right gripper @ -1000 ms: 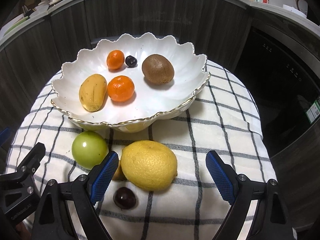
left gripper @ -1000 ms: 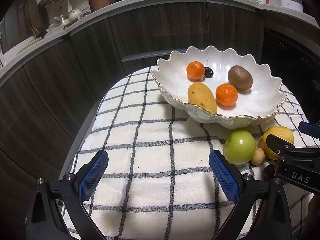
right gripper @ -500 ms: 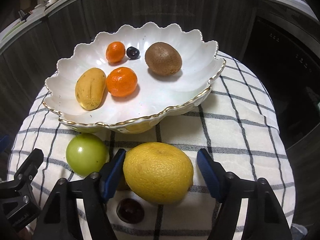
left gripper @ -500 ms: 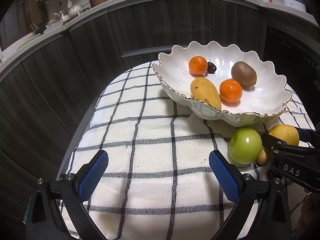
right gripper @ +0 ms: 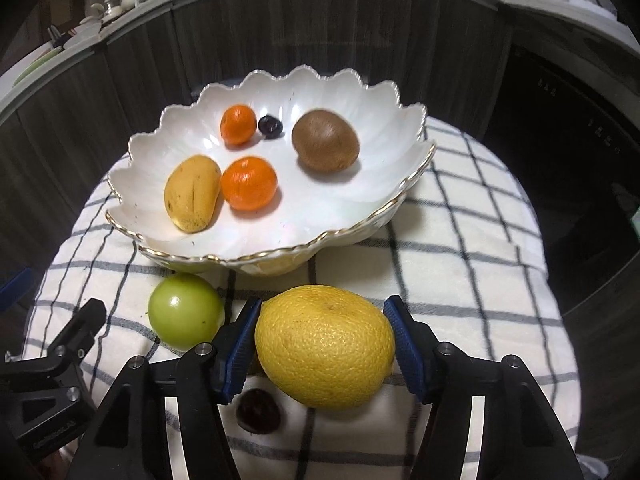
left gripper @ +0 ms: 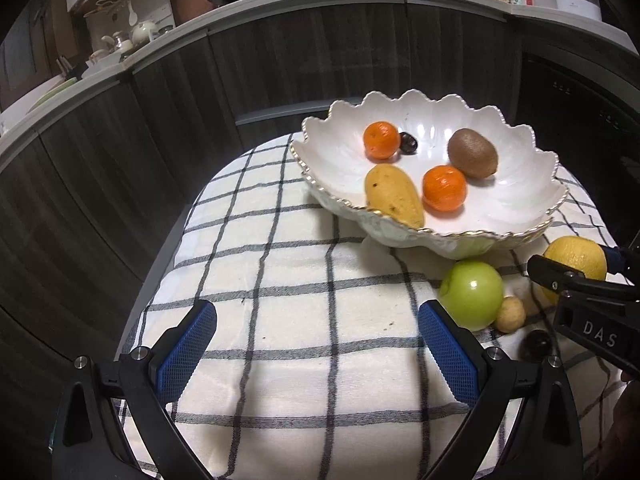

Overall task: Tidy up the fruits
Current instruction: 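Close the right tool on the grapefruit and lift it, then grasp a dark plum with the left tool while the right tool holds the grapefruit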

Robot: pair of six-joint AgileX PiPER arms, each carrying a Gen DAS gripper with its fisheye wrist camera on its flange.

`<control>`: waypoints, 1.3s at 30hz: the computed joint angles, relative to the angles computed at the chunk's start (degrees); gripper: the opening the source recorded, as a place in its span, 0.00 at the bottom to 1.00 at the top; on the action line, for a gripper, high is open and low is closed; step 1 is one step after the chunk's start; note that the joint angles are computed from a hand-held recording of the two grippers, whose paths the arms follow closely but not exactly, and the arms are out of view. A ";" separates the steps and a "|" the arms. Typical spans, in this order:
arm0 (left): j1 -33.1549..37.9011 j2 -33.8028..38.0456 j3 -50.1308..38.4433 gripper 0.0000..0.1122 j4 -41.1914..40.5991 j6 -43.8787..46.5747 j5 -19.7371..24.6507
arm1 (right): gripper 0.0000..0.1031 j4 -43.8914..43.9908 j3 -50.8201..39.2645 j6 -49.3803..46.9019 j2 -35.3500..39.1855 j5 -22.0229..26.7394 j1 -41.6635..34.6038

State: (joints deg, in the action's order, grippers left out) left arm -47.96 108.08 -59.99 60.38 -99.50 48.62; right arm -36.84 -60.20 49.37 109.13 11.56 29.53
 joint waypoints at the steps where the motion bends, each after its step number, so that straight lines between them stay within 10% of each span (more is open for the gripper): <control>1: -0.48 0.05 -0.33 0.91 0.01 0.16 0.18 | 0.60 0.72 0.42 -0.84 -0.46 -0.18 -0.31; 19: -7.75 5.56 -9.06 0.89 -1.21 3.56 -3.54 | 0.60 3.34 12.51 -7.10 -10.21 -2.03 -8.50; 27: -7.46 9.64 -13.35 0.66 -5.91 7.94 -8.23 | 0.60 -1.24 15.66 -2.98 -12.26 -3.69 -10.70; 39: -6.73 14.91 -20.52 0.31 -15.36 18.04 -8.94 | 0.60 13.92 16.07 -18.14 -12.14 -5.55 -13.40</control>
State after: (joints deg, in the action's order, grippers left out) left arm -54.69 122.99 -80.51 45.02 -81.46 39.68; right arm -22.92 -44.13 31.23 96.99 6.01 16.13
